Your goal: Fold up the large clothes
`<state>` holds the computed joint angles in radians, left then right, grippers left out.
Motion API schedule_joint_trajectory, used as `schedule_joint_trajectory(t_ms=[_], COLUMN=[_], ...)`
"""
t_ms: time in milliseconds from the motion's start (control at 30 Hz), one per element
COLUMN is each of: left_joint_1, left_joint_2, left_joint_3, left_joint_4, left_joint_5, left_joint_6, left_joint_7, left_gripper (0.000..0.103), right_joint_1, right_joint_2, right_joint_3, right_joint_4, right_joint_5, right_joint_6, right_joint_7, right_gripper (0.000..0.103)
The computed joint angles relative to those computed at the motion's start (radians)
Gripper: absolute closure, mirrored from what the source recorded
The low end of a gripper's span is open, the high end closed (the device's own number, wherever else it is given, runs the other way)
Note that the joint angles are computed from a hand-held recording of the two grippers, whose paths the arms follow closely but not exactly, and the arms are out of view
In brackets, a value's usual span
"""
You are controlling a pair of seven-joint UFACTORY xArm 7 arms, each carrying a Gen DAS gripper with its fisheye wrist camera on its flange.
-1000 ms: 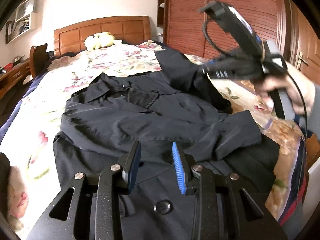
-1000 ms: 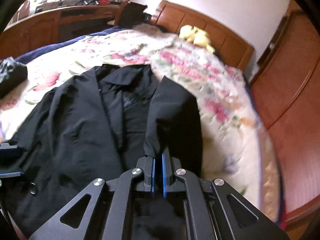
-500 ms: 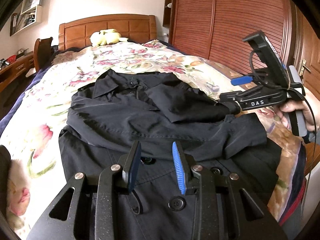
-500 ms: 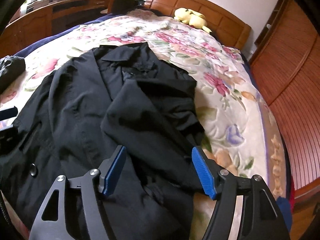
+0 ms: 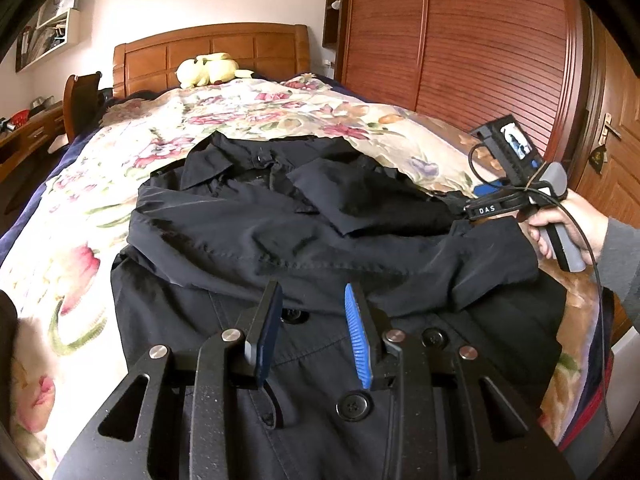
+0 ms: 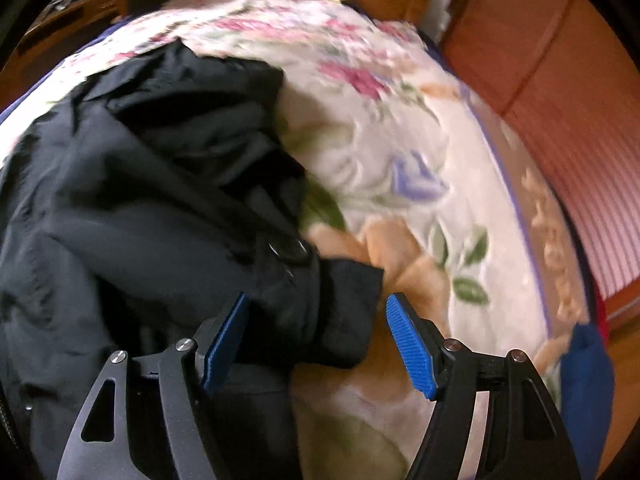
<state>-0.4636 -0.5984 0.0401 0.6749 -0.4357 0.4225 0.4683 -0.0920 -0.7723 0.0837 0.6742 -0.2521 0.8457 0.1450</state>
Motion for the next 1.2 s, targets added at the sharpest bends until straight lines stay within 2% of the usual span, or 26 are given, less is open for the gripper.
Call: schedule_joint_trajectory(t_ms=[133, 300, 333, 367, 400, 433, 467, 567, 700, 833, 1033, 1200], left_joint_1=[-0.005, -0.005, -0.004, -0.004, -0.006, -0.006, -0.005, -0.006, -0.006, 0.0, 0.026, 0.061], left_joint_2=[0.009, 0.017, 0.015, 0.015, 0.015, 0.015, 0.014, 0.008, -0.006, -0.014, -0.026, -0.037], left_joint_3=[0.001, 0.001, 0.0, 0.001, 0.002, 0.003, 0.003, 0.007, 0.016, 0.03, 0.053, 0.075], left_joint_4=[0.001, 0.003, 0.002, 0.003, 0.003, 0.004, 0.004, 0.002, 0.002, 0.011, 0.029, 0.044], left_joint_5=[-0.002, -0.003, -0.003, -0.004, -0.006, -0.007, -0.008, -0.011, -0.017, -0.02, -0.018, -0.019], left_joint_6=[-0.001, -0.001, -0.001, 0.0, 0.0, 0.0, 0.0, 0.0, 0.002, 0.012, 0.04, 0.05], left_joint_7=[0.004, 0.007, 0.007, 0.008, 0.01, 0.011, 0.011, 0.016, 0.023, 0.031, 0.054, 0.071], left_gripper=[0.07, 0.07, 0.07, 0.07, 0.07, 0.07, 0.07, 0.07, 0.07, 0.07, 0.07, 0.07], right_joint_1=[0.014, 0.035, 0.053, 0.063, 0.055, 0.051, 0.047, 0.028, 0.033, 0.075, 0.162, 0.251], right_joint_2=[0.034, 0.036, 0.038, 0.04, 0.036, 0.033, 0.029, 0.004, -0.038, -0.067, -0.079, -0.086], right_joint_3=[-0.044, -0.086, -0.102, -0.118, -0.104, -0.085, -0.072, -0.019, 0.018, 0.043, 0.113, 0.159], right_joint_4=[-0.011, -0.021, -0.02, -0.021, -0.022, -0.017, -0.013, 0.006, 0.06, 0.129, 0.206, 0.193], right_joint_5=[0.062, 0.147, 0.173, 0.19, 0.182, 0.168, 0.153, 0.099, 0.072, 0.08, 0.107, 0.149], right_joint_6=[0.009, 0.0, 0.006, 0.004, 0.004, 0.01, 0.014, 0.011, -0.009, -0.014, -0.018, -0.04], right_joint_7=[-0.003, -0.01, -0.033, -0.058, -0.062, -0.068, -0.077, -0.062, -0.033, -0.037, -0.041, -0.034], right_gripper=[0.027, 0.027, 0.042, 0.052, 0.057, 0.073, 0.082, 0.089, 0.09, 0.091, 0.09, 0.09])
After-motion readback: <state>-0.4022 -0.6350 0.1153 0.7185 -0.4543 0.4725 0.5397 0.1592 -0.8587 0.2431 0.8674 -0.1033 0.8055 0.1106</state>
